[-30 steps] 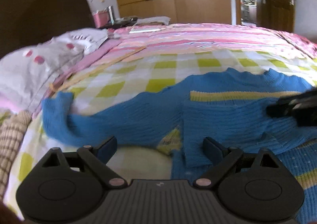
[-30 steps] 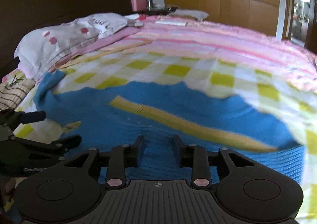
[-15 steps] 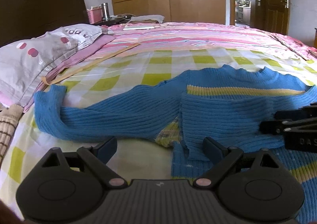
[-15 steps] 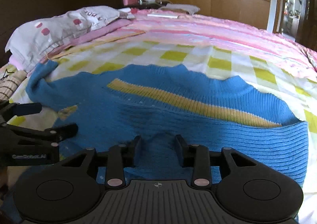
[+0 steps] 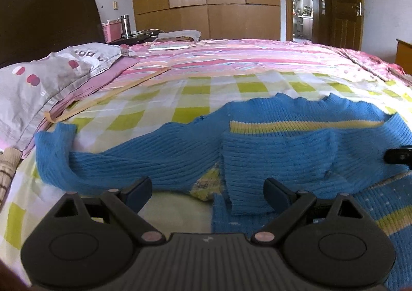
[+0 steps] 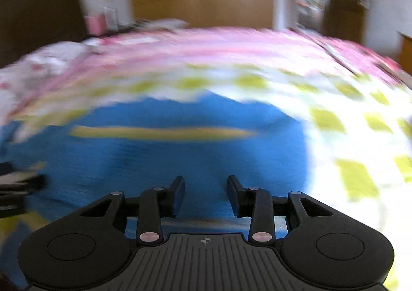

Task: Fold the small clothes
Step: 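Open the right tool and withdraw it from the sweater, then grasp the other sweater sleeve near the pillows with the left tool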

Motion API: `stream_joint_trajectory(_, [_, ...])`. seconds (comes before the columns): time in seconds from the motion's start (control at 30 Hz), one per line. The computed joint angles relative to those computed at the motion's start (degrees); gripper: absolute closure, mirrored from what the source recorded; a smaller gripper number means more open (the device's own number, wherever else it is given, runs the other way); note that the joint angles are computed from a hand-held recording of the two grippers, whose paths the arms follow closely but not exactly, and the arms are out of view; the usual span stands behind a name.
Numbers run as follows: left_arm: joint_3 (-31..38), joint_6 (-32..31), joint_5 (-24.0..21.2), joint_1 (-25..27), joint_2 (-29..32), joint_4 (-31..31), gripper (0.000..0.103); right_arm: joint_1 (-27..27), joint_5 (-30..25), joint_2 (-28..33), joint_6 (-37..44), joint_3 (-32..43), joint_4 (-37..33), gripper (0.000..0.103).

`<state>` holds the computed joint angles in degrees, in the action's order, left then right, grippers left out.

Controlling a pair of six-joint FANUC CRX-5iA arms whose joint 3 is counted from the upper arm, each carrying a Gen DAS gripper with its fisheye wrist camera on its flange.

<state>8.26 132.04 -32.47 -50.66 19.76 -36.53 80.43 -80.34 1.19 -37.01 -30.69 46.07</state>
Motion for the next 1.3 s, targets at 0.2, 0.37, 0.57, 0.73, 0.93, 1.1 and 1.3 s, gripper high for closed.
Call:
stream_joint_trajectory(0.2, [0.3,-1.6,0.0,0.5,0.7,1.9,0.005,0.3,-0.9,-1.6,-1.9,-0.9,-0.7,0.068])
stream_joint_trajectory(0.37, [-0.1,2.0,-0.4,0.5,-0.3,-0.7,0.005,1.1,-1.2,1.4,-1.6,1.6,2.8,0.067])
stream_joint_trajectory(0.57, [-0.5,6.7,-2.1,1.7,-1.6,-2.3,0.005,-1.1,1.0,5.8,7.6,7.7,0.0,0.067])
stream_joint_trajectory(0.73, [0.2,13.9,-5.3,3.5,-1.9,-4.4,0.005,-2.2,2.6,6.6,10.9,10.3,2.4,0.067])
stream_joint_trajectory(0.93, [3.5,18.7,-13.0,4.4,0.6,-7.9,0.005,-4.4,8.4,9.0,16.3,13.6,4.7,0.067])
stream_joint_trajectory(1.1, [3.2,21.4,-13.4,5.7,0.2,-9.0,0.01,-6.9,15.5,11.0,20.3,16.7,6.9,0.067])
stream_joint_trajectory(1.3, [3.4,20.5,-13.0,7.3,1.0,-7.5,0.046,-11.0,23.5,13.6,25.8,21.2,8.9,0.067])
